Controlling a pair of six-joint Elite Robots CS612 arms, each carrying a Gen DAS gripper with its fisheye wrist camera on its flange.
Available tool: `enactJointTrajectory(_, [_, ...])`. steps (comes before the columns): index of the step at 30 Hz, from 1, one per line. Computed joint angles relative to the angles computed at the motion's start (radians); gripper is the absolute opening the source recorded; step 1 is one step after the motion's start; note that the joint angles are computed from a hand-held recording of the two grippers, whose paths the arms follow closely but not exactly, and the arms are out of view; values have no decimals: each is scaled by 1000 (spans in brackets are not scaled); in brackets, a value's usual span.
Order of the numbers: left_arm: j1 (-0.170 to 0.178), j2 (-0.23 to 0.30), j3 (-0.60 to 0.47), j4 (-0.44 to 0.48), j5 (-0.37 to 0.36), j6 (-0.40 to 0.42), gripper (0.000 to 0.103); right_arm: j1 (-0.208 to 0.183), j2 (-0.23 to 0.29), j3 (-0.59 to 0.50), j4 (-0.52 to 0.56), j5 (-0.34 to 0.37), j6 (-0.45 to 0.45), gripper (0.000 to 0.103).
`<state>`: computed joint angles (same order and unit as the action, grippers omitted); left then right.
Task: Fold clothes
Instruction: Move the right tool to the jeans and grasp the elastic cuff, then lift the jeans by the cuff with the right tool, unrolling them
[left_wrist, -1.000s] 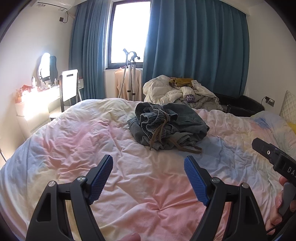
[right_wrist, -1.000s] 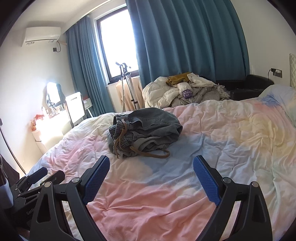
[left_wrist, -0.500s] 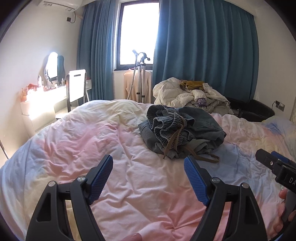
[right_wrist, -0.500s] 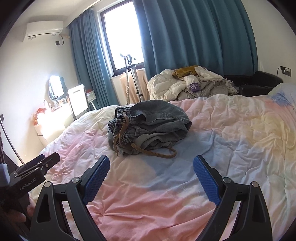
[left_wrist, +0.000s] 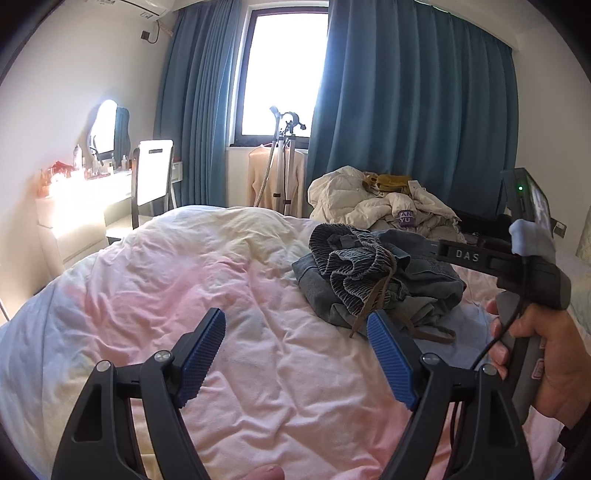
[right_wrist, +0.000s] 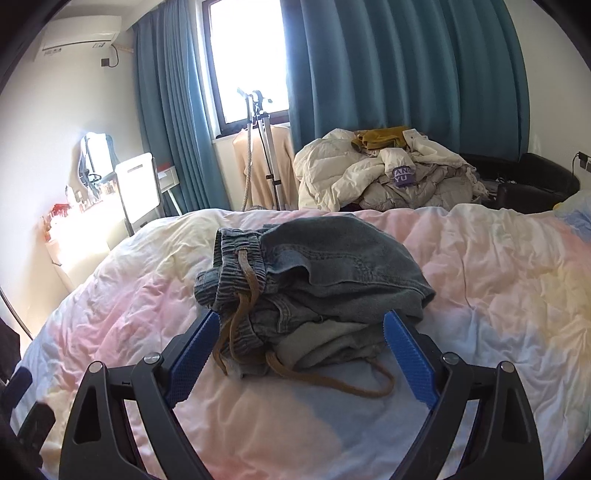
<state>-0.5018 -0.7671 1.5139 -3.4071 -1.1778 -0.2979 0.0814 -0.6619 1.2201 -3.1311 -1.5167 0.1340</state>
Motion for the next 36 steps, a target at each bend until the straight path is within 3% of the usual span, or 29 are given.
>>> enactJointTrajectory(6, [23,10,-14,31,4,-39,81,34,127,-257,201,-13,-43,80])
enactJointTrajectory(10, [46,14,-19,58,-34,-92,81,59,212,-418,311,-84,-105,74])
enactJointTrajectory(13, [56,20,-27,74,-51,-126,81,65,258,-506,386,-113,-108,63])
enactJointTrajectory(14, [60,22,-30,83,-59,-136,81,63,262,-512,384,-111,-90,50])
enactJointTrajectory(15, [63,23,-32,92,-69,-147,81,62,264,-515,378,-108,-70,44])
enactJointTrajectory(16, [65,24,-34,98,-80,-158,81,59,258,-504,370,-93,-46,41])
enactJointTrajectory(17, [67,26,-36,102,-91,-167,81,56,250,-492,361,-77,-21,27])
enactJointTrajectory(20, [62,28,-38,93,-75,-156,81,56,219,-450,358,-69,-24,14])
enactJointTrajectory(23, [50,25,-32,64,-30,-114,81,52,170,-374,315,-64,-40,10])
enactJointTrajectory(33, [54,13,-12,40,-75,-157,81,8,-54,-28,91,-20,-50,8])
enactJointTrajectory(36, [47,6,0,29,-68,-138,81,-10,-123,86,23,1,-51,8])
